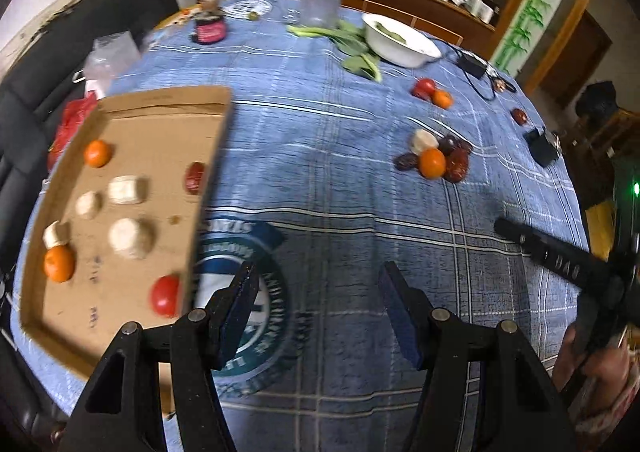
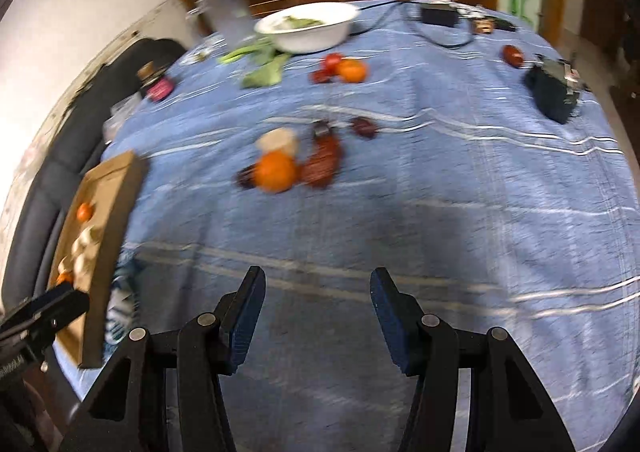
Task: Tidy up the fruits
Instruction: 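Grasp a dark red date with the right gripper while the left gripper grasps a mandarin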
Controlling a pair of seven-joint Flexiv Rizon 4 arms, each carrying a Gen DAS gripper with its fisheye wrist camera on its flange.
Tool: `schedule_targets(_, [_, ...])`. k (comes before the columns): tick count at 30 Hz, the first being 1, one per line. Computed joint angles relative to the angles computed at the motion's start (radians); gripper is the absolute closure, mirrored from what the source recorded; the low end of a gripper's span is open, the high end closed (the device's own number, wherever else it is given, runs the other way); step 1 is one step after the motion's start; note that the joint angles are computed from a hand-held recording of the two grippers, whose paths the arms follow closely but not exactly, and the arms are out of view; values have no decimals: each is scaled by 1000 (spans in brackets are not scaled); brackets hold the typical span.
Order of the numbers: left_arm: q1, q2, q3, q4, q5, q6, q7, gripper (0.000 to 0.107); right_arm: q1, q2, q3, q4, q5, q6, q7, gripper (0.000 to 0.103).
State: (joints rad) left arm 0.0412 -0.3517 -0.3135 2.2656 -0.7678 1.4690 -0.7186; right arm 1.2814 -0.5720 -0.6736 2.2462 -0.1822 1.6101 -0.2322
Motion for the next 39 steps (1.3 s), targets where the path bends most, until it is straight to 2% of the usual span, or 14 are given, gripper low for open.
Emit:
schedule_targets(5, [-24,-43,23,-29,64,-17,-32,46,-105,-31,62,-32,33,64,-45,45])
schedule_targets(9, [15,-68,-32,-46,51,-7,-10,46,-161,-70,104,-104,57,75,-98,45])
schedule_targets(16, [60,-90,-83,-70,46,1,0,46,-252,-133,159,-228,37,16,-130,45])
schedule_targets(22, [65,-108,-86,-87,62,-17,-15,46,-333,-157,229,-273,10,36,-123,65])
schedule_targets(24, [72,-117,-98,-99,56,-34,-13,46,-349,-150,246,-272,8,38,-131,77])
schedule_targets(25, [79,-124,-111,-108,47,-46,-5,46,-368,-142,268,-262,14,59,-136,77])
schedule_targets(27, [74,-134,-119,-124,38,-60,8,46,-346,-129,251,-233,38,69,-131,77])
schedule_targets(31, [49,-173,-131,-179,44,-76,55,46,-246,-94,151,-150,70,40,-104,77])
schedule_targets(34, [8,-215,-109,-242,83,-90,62,46,-184,-70,86,-91,66,33,-96,77])
schedule_targets(37, [-17,-255,-105,-303,117,-110,69,47,-161,-59,67,-57,75,49,-98,77])
schedule_targets(39, [-45,-285,-87,-348,159,-120,72,54,-157,-58,67,-49,85,58,-105,76])
